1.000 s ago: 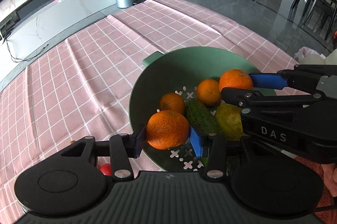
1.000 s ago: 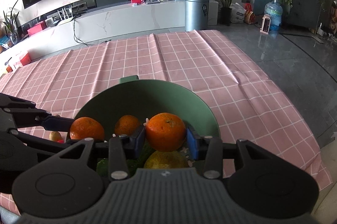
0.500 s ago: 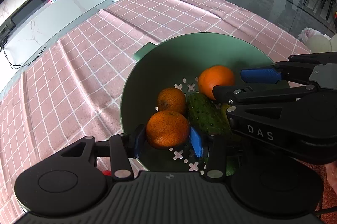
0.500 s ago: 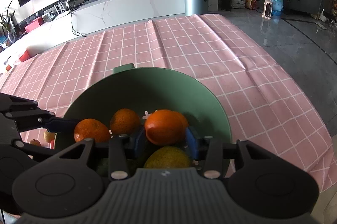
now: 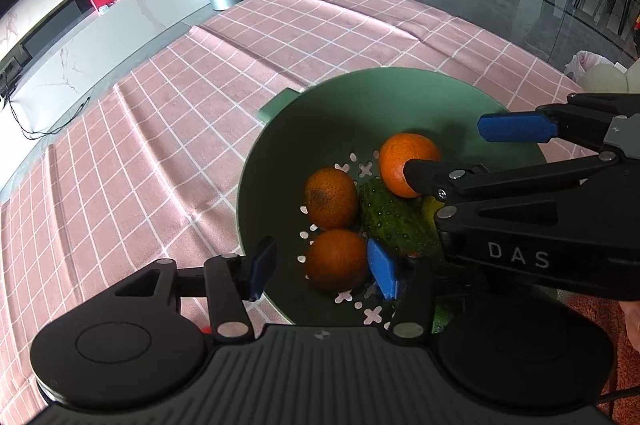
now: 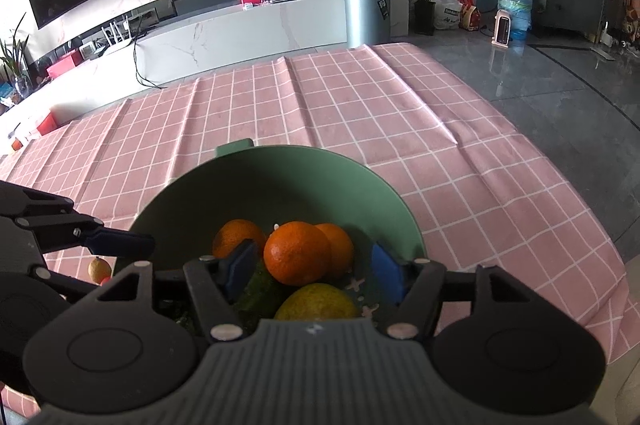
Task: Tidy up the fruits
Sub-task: 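Open both tools to drop the oranges into the colander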
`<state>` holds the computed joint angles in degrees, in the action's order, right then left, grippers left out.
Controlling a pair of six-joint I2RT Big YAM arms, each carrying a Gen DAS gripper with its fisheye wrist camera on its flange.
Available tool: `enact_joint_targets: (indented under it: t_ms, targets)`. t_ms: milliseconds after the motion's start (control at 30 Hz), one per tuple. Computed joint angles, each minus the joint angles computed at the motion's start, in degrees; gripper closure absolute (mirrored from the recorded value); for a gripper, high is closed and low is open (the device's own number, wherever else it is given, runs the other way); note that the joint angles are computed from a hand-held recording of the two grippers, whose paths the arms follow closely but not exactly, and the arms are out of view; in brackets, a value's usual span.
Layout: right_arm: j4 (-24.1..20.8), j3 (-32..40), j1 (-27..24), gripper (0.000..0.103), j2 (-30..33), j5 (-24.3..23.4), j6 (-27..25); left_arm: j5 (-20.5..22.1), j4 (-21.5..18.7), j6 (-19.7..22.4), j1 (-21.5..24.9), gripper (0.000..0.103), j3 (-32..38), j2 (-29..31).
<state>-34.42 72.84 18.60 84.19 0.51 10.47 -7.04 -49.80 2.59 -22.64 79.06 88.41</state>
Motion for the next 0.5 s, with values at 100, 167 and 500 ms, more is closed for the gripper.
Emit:
enact_joint_targets:
  t_ms: [100,167,500]
  targets:
    - [1.12,-0.94,-0.51,0.042,-0.97,-0.72,1.47,-0.64,0.64,0.16,-0.13,0.04,-0.56,-1.05]
    - [1.8,-1.58,-0.57,0.038,-1.75,-0.78,2.49,-0.47,1.15,-0.1,-0.05,0.04,-1.18,-1.98]
    - [4.53,-5.32,1.04,0.038,-6.6,0.79,6.38,-2.06,4.08,-2.65,0.76,0.04,-6.04,-9.1]
